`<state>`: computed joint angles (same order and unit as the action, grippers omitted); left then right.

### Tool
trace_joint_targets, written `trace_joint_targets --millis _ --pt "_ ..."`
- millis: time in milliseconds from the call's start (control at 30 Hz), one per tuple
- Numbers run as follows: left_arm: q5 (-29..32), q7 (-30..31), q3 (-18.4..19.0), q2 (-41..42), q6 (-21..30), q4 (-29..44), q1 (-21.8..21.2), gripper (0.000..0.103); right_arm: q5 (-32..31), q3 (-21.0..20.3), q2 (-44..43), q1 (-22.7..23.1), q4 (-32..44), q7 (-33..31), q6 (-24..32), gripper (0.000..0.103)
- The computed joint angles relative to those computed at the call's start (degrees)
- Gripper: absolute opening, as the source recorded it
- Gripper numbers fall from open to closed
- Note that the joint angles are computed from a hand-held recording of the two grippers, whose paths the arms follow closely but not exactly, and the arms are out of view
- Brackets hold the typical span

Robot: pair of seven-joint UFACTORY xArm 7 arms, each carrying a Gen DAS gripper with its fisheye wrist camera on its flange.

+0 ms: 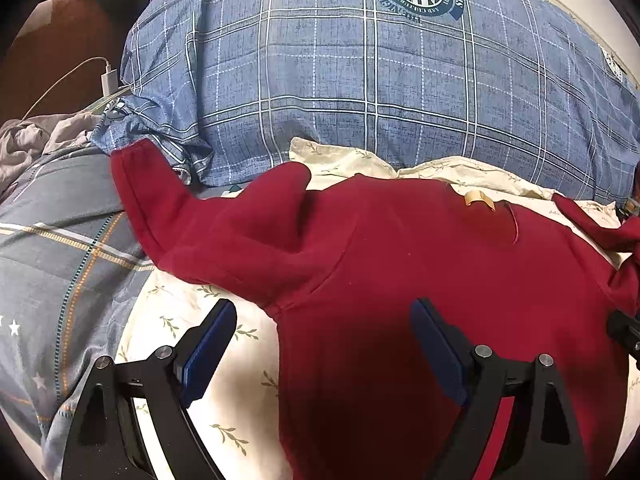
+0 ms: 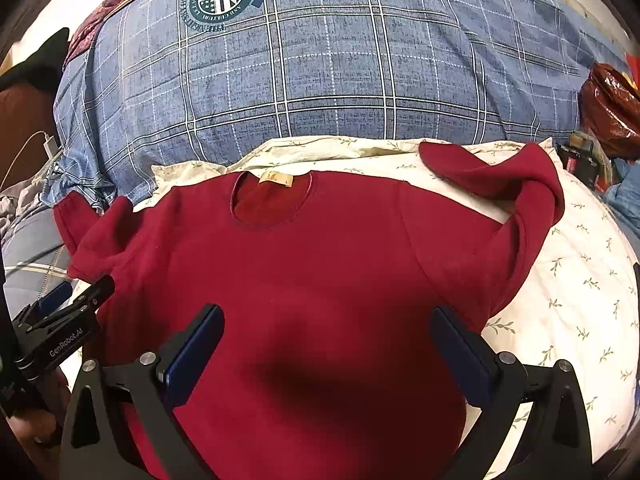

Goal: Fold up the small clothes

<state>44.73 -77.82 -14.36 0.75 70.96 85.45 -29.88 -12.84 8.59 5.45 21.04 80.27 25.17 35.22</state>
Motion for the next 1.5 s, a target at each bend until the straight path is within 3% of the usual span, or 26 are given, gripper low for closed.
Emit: trace_joint_targets --millis 1500 --pt "-0.4 -0.4 0.3 0.4 -0.5 -0.5 0.1 0.088 -3.6 -0.5 4.1 2.7 3.6 1.1 2.8 0.103"
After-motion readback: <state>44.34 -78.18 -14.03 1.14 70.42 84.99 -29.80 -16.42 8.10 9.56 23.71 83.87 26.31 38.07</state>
